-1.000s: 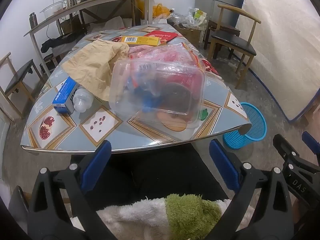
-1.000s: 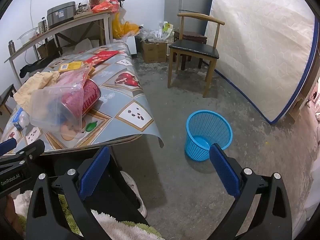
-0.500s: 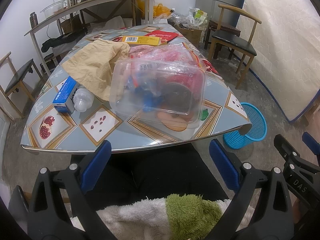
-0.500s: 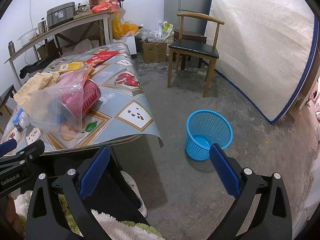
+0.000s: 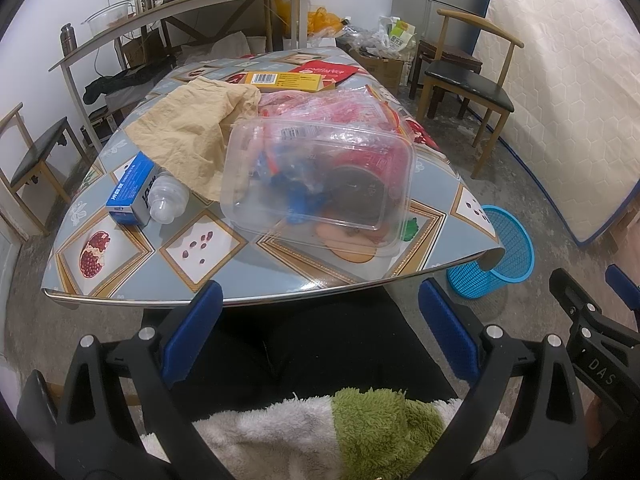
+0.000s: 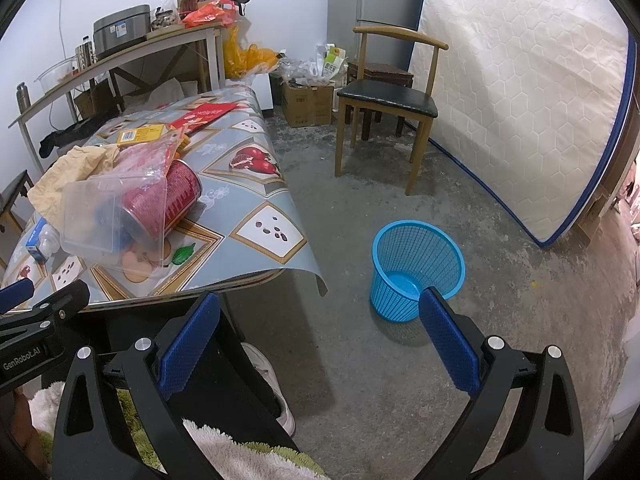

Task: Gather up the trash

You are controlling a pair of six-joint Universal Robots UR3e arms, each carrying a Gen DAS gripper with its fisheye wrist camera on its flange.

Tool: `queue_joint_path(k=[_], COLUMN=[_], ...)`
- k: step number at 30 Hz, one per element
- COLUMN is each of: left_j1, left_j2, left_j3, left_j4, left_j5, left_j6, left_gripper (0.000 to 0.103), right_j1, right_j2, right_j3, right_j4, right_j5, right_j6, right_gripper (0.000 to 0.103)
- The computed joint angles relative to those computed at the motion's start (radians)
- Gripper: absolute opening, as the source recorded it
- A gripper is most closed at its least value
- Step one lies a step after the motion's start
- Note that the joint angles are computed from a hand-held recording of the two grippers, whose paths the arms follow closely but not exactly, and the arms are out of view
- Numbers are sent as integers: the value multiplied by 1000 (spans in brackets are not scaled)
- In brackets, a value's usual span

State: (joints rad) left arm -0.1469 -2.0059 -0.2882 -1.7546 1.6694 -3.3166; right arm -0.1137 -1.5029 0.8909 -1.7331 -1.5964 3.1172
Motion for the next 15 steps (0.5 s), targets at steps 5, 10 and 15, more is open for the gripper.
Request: queue_joint_path(k=[5,10,15], left_j1=[2,2,1], left_j2=[11,9,5], left_j3=[-15,-9,-1], left_j4=[4,1,-3], left_j5=[0,-1,0], left_j6=[1,1,1], left_gripper=[94,94,94], right_j1=[4,6,8], right_j2=[15,21,32], right_j3=[-35,-46,-68], right_j4=[19,23,31], right_j5=[-4,-4,-6], right_j6=[5,7,9], right_gripper=[97,97,97])
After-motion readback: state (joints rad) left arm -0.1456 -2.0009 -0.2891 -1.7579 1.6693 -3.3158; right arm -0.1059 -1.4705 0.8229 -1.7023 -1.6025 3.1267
